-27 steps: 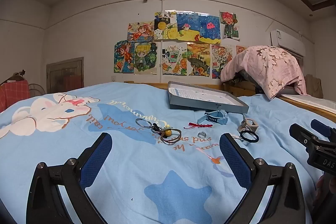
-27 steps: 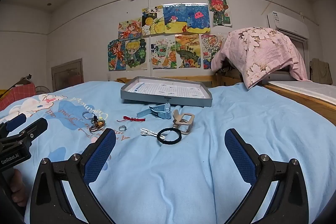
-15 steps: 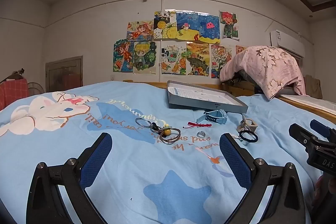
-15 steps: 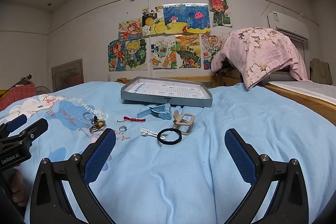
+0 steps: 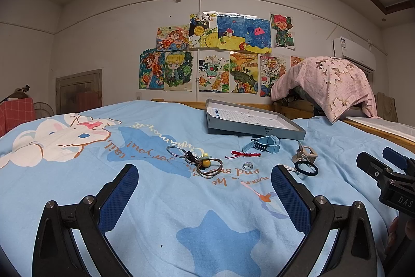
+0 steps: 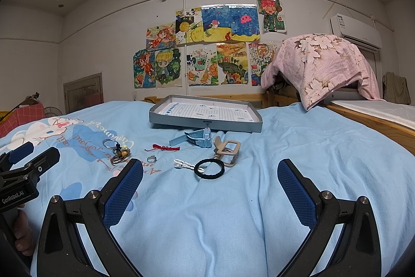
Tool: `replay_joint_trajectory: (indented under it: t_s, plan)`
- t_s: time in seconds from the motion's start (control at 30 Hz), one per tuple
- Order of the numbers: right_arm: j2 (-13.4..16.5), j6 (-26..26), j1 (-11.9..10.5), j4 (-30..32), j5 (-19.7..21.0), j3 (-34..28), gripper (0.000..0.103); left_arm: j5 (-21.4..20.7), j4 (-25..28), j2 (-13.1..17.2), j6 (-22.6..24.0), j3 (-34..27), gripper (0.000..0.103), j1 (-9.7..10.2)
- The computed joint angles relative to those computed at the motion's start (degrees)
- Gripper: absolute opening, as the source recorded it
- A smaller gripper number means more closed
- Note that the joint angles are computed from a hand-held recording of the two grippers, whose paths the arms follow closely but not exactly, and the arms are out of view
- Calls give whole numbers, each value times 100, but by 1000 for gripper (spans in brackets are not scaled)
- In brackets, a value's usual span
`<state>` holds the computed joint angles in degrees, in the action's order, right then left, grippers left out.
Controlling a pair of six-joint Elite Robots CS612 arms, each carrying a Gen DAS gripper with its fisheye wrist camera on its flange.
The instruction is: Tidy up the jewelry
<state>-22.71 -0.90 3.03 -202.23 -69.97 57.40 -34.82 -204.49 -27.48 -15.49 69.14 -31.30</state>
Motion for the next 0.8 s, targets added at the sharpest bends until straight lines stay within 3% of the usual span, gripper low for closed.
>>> replay_joint_trajectory:
  t_s: [0.8]
  plan:
    - [-1,10,-1,-4,2,-2,102,-5,0,-1,-1,1,103,0]
